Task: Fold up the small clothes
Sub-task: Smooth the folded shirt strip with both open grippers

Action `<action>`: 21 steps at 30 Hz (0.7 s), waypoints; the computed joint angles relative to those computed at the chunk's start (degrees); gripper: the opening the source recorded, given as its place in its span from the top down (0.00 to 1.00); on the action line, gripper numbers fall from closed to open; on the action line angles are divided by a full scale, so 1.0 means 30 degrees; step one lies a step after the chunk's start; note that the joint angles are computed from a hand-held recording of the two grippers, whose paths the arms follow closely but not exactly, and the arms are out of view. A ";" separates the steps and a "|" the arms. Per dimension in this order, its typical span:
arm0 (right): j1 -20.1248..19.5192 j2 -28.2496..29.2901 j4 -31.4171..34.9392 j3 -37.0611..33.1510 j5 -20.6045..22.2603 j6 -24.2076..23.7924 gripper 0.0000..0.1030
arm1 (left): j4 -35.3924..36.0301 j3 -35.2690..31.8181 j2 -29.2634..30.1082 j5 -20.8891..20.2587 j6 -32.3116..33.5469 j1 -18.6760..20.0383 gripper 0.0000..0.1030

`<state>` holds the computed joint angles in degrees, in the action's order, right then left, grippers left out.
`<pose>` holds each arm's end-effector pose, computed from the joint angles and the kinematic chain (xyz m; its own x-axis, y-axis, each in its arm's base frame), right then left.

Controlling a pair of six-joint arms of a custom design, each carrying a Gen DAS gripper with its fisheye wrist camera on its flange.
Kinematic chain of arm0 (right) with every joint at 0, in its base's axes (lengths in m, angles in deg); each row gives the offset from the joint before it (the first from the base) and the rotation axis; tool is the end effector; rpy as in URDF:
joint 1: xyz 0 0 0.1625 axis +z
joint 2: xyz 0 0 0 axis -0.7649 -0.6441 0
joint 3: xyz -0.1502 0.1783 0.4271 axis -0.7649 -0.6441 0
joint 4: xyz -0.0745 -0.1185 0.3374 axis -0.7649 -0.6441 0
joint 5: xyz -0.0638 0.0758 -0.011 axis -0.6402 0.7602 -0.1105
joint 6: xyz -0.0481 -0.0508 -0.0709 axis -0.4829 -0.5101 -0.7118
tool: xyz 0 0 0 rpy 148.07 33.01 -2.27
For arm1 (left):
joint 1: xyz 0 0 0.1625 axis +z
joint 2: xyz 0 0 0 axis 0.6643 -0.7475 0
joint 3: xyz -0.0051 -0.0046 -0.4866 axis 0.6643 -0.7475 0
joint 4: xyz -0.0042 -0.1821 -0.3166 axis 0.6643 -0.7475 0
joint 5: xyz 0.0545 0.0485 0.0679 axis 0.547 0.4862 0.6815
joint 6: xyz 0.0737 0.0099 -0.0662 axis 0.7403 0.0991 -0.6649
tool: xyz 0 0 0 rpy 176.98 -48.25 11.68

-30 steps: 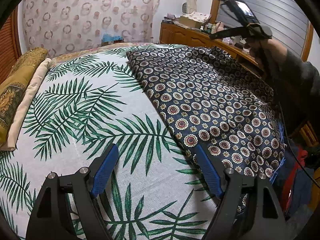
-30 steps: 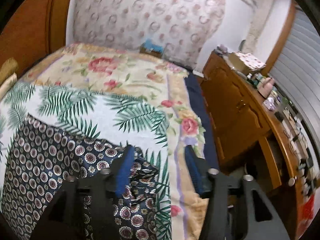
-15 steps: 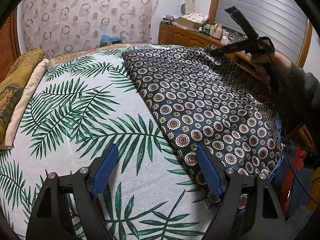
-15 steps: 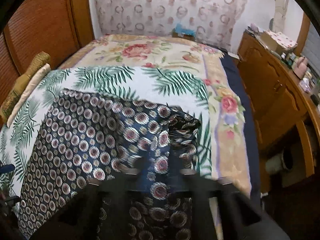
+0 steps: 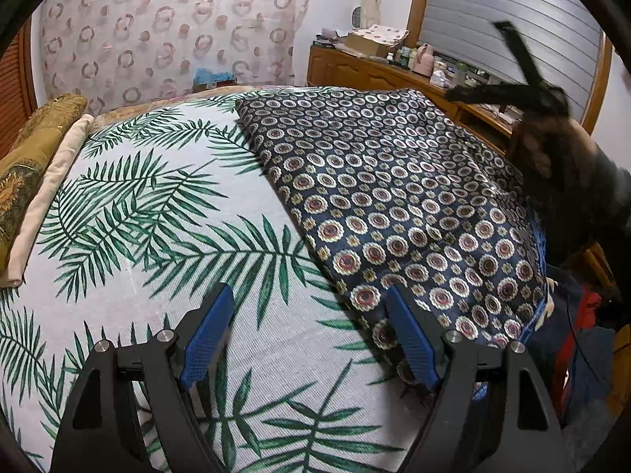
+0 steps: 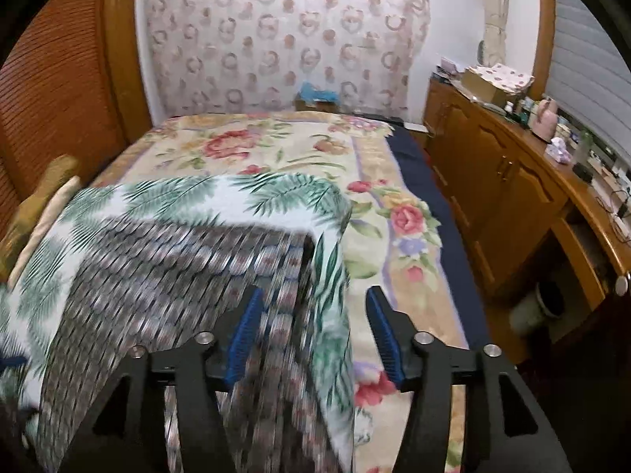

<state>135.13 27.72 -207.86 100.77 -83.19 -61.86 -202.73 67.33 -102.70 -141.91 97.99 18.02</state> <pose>0.0041 -0.8020 0.3283 -0.6295 0.4110 0.6594 -0.3611 0.5967 -0.7166 -0.3093 -0.8377 0.0224 -0.5177 0.7921 -0.3233 0.8526 0.5092 -0.1175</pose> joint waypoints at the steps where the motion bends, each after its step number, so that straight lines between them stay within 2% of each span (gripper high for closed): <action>1: -0.0053 -0.0464 -0.0913 0.1400 0.0374 -0.0060 0.42 | -0.0046 0.0202 -0.0097 -0.0046 0.0014 0.0008 0.22; 6: 0.0077 -0.2067 -0.5233 0.7209 0.0440 -0.0196 0.42 | -0.0370 0.1185 -0.0558 -0.0313 0.0048 -0.0010 0.22; 10: 0.0135 -0.2667 -0.7461 1.0054 0.0624 0.0139 0.42 | -0.0674 0.1940 -0.0841 -0.0345 0.0270 -0.0095 0.22; 13: 0.0292 -0.2627 -0.8019 1.0571 0.0163 0.0306 0.39 | -0.0792 0.2160 -0.0898 -0.0264 0.0324 -0.0135 0.22; 15: 0.0405 -0.2329 -0.8705 1.0590 -0.0123 -0.0344 0.30 | -0.0895 0.2343 -0.0948 -0.0202 0.0352 -0.0169 0.22; 18: 0.0722 -0.2112 -0.8650 1.0604 -0.0715 -0.0210 0.30 | -0.1039 0.2488 -0.0974 -0.0065 0.0421 -0.0214 0.22; 21: 0.0619 -0.2192 -0.7932 1.0376 -0.0545 0.0496 0.30 | -0.1192 0.2585 -0.0973 0.0058 0.0471 -0.0240 0.22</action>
